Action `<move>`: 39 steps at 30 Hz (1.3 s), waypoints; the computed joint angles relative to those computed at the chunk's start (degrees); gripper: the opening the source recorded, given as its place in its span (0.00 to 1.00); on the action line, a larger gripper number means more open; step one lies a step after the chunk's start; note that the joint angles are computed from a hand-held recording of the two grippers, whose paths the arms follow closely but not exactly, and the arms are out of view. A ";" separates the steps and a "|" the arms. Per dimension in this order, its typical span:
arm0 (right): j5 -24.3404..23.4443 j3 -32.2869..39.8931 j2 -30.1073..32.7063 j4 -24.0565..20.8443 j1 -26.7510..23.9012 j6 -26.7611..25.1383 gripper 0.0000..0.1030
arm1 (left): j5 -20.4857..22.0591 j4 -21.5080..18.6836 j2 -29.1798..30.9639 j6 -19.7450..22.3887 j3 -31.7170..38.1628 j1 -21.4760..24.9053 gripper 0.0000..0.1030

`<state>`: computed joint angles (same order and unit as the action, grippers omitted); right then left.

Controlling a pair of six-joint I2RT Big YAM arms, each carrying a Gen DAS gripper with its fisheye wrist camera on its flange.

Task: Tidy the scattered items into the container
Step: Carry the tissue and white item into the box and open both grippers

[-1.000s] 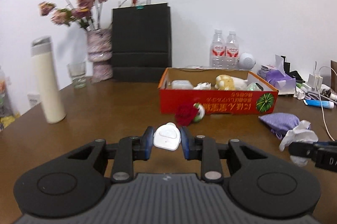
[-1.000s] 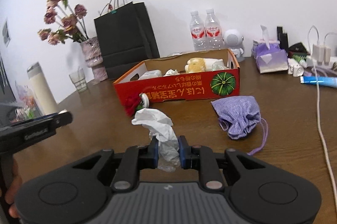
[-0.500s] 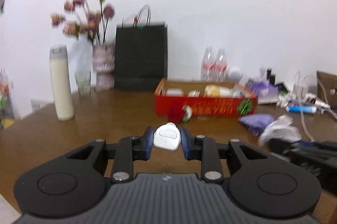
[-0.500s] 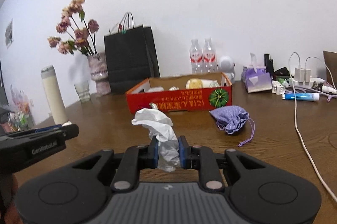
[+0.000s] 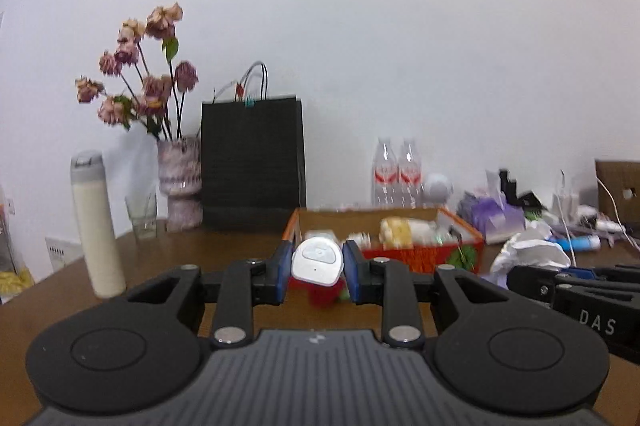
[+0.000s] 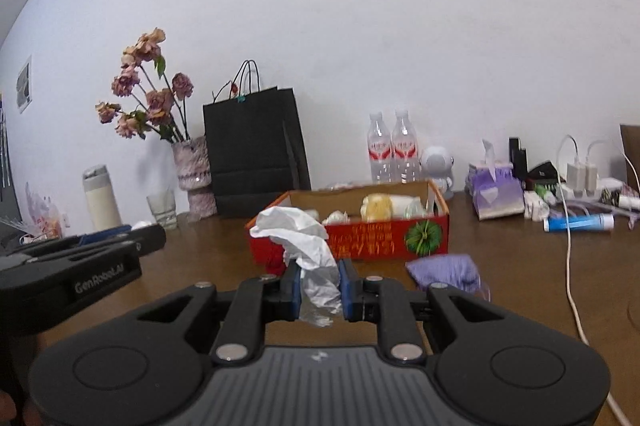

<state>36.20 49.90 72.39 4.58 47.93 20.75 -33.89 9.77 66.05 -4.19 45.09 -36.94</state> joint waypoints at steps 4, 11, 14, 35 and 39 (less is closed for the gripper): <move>-4.34 4.92 3.48 -0.43 -4.20 -1.65 0.17 | 3.75 -0.46 4.95 -0.52 5.69 2.75 0.27; -11.56 14.82 10.92 -4.16 -11.65 -1.56 0.17 | 11.56 -4.41 15.51 0.79 17.71 7.76 0.27; -14.76 19.93 15.49 -5.60 -14.94 -2.29 0.17 | 11.85 -4.65 20.67 0.96 23.20 9.34 0.27; -22.23 64.63 46.26 -35.48 -25.94 -5.31 0.17 | 19.04 -36.92 52.53 -2.92 70.71 15.44 0.27; -28.32 84.30 54.57 -56.48 -27.70 -2.24 0.17 | 25.35 -62.71 63.43 -2.55 94.82 16.47 0.27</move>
